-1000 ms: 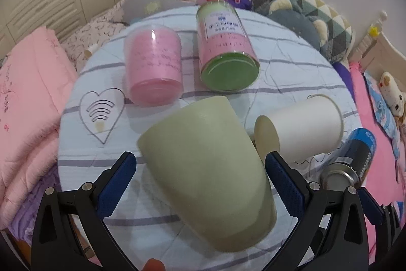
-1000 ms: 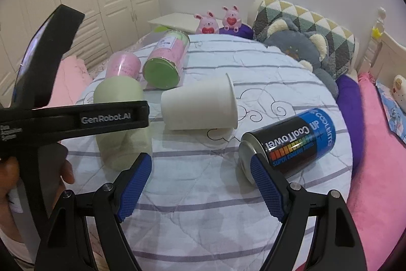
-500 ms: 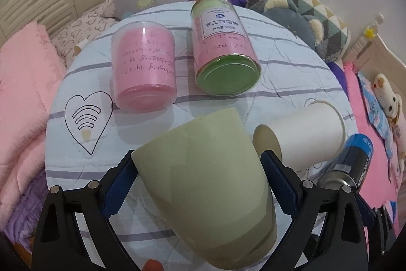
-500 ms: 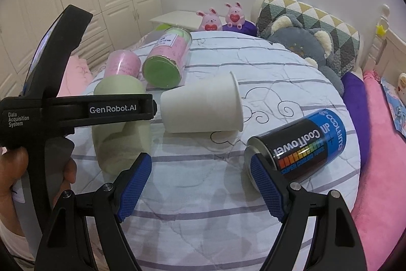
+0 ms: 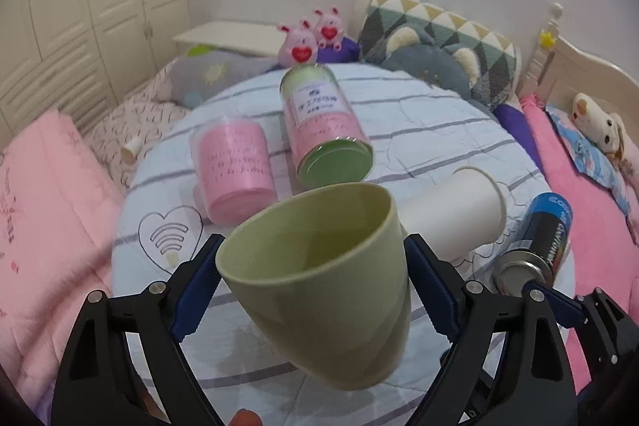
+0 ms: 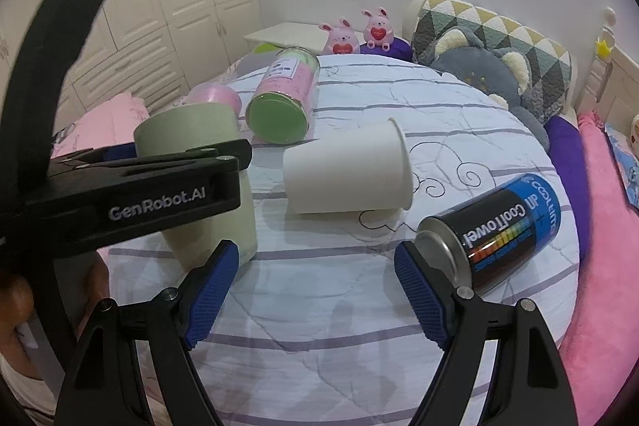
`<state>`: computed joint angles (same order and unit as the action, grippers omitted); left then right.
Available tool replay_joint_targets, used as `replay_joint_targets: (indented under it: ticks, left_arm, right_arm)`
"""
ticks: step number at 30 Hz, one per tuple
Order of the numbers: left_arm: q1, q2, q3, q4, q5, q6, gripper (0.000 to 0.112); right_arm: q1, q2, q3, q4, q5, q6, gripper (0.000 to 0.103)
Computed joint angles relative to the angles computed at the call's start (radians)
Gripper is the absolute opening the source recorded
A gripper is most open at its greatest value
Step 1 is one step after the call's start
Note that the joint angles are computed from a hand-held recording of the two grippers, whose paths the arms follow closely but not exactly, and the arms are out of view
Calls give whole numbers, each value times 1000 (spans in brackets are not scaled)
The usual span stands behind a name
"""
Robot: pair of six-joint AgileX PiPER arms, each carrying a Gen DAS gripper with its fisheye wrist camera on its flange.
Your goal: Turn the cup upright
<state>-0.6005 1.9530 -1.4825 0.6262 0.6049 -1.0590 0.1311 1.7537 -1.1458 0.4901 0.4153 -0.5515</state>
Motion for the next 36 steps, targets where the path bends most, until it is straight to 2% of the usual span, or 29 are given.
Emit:
replay_joint_targets:
  ticks: [6,11,26,29,32,36]
  left_arm:
    - [-12,-37,49,89,-50,-55,87]
    - [-25,-13,18,104,-33,-38,85]
    - [-58,-7,19,165,-30,-60,85]
    - [-61,-15,24,159,-43,-51,87]
    - [-78,-16,19,191,-20,-65,93]
    - [-82,-30,35,186,-25,-61,94]
  right_arm:
    - [-1,-17,29,55,-31,-29,82]
    - [-7,-12,36,111,-34,-68,82]
    - [-11,-20,59,92,-85,-15,82]
    - [-15,-25,62,101,-87,-22,82]
    - [-22,-30,68,116,-85,-36,82]
    - [-23,-38,75,130,-88,-45,82]
